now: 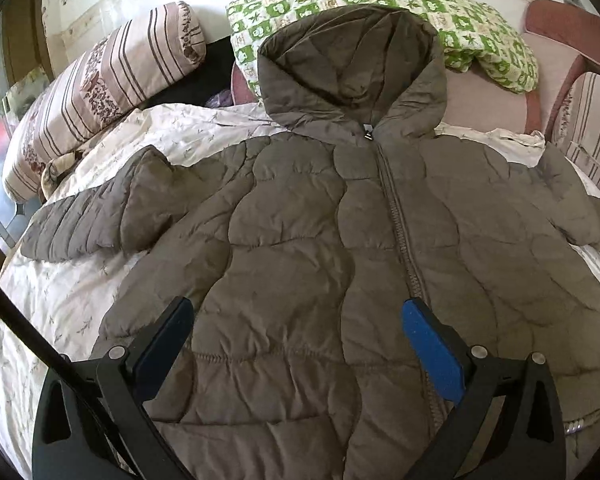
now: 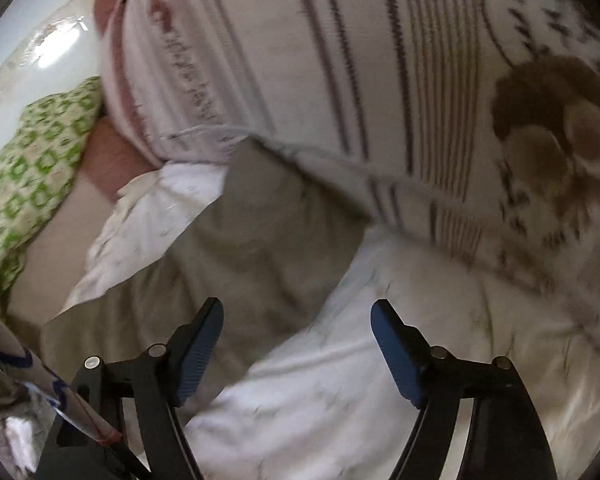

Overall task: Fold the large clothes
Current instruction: 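Reach the right tool to the sleeve cuff and grasp it, then lift the sleeve with the right tool and fold it across the jacket body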

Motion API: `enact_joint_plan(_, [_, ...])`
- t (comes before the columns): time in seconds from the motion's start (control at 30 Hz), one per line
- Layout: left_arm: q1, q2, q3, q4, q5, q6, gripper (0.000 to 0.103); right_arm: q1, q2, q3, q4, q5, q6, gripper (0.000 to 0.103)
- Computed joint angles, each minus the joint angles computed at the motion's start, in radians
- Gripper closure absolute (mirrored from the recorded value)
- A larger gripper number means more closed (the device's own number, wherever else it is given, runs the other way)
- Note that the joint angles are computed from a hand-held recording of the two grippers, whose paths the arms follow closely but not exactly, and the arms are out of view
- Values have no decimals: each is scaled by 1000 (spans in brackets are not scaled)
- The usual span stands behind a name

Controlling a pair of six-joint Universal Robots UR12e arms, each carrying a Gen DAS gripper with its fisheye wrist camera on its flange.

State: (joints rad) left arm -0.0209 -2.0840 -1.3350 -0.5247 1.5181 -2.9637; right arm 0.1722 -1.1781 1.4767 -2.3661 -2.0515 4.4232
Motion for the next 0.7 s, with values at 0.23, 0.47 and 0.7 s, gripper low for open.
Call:
enact_joint_plan(0.23, [-6,-13,13,-25,14,18,0,-38,17,17,-44,17,-37,38])
enact_joint_plan(0.47, [-12,-17,13,-16,26,39,0,-22,25,0,-116,-32,-71,83])
enact_joint_plan(0.7, [-8,-3,-4,14,15,33,0,66,18,-109,-117,-292,-122,84])
